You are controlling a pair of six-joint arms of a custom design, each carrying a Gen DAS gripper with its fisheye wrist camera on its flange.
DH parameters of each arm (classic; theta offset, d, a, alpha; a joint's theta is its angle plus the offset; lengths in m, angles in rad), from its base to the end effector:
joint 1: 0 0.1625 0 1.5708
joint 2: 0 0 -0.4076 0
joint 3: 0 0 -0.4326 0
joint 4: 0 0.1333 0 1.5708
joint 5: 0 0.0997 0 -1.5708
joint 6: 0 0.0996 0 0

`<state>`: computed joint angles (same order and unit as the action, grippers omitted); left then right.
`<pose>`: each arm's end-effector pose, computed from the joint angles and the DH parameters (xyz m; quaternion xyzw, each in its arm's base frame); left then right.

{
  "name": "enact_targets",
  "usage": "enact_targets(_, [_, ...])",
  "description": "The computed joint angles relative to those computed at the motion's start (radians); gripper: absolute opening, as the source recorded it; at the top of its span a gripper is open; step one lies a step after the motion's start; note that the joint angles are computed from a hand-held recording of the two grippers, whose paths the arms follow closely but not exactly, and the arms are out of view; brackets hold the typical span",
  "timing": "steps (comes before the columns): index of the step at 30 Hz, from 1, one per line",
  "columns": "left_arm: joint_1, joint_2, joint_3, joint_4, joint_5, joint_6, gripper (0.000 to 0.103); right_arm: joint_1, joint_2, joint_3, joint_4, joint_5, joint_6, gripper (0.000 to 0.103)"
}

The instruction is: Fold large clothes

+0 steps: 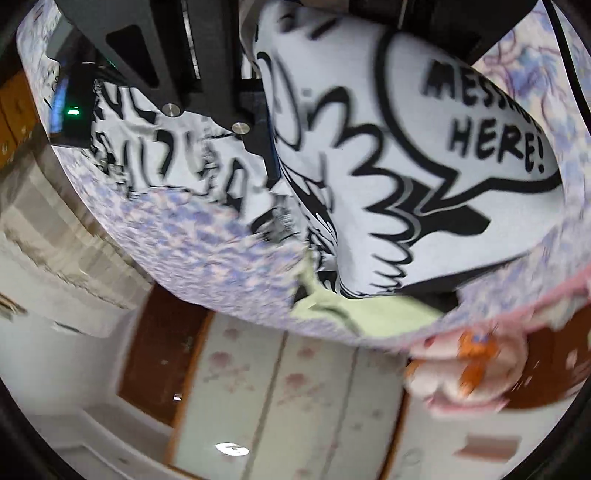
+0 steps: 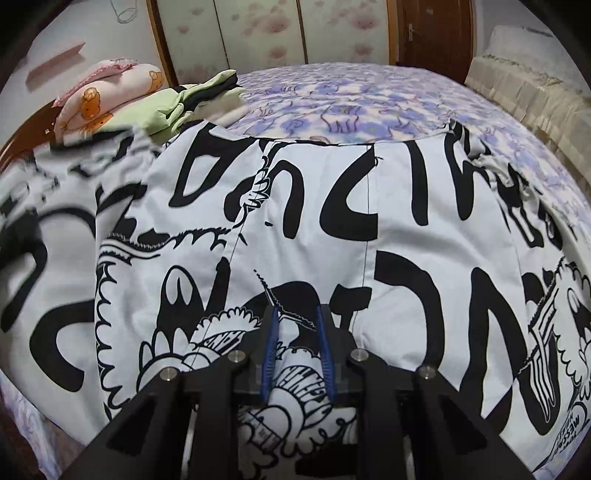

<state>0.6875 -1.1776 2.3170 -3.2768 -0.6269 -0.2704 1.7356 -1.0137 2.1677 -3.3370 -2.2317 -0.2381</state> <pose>-0.2140 -0.4525 0.1502 0.1368 0.8537 -0.4467 0.2301 0.1561 -0.4986 0.1058 0.0847 -0.9033 0.2735 0.3196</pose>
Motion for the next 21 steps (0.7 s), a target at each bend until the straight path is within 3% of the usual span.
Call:
enact_targets(6, [-0.106, 0.084, -0.09, 0.041, -0.009, 0.091, 0.01, -0.062, -0.171, 0.034, 0.273, 0.197, 0.109, 0.021])
enact_targets(8, [-0.134, 0.13, -0.135, 0.05, -0.009, 0.122, 0.01, -0.099, -0.282, 0.066, 0.384, 0.305, 0.16, 0.021])
enact_targets(10, [-0.16, 0.182, -0.185, 0.062, -0.009, 0.159, 0.01, -0.129, -0.401, 0.123, 0.399, 0.354, 0.185, 0.021])
enact_targets(16, [-0.231, 0.373, -0.32, 0.094, -0.081, 0.277, 0.01, -0.206, -0.759, 0.303, 0.337, 0.214, 0.189, 0.021])
enact_targets(20, [-0.244, 0.515, -0.397, 0.146, -0.218, 0.313, 0.01, -0.333, -0.981, 0.395, 0.355, 0.227, 0.195, 0.021])
enact_targets(21, [-0.243, 0.55, -0.422, 0.208, -0.236, 0.315, 0.011, -0.356, -1.013, 0.408, 0.366, 0.234, 0.2, 0.021])
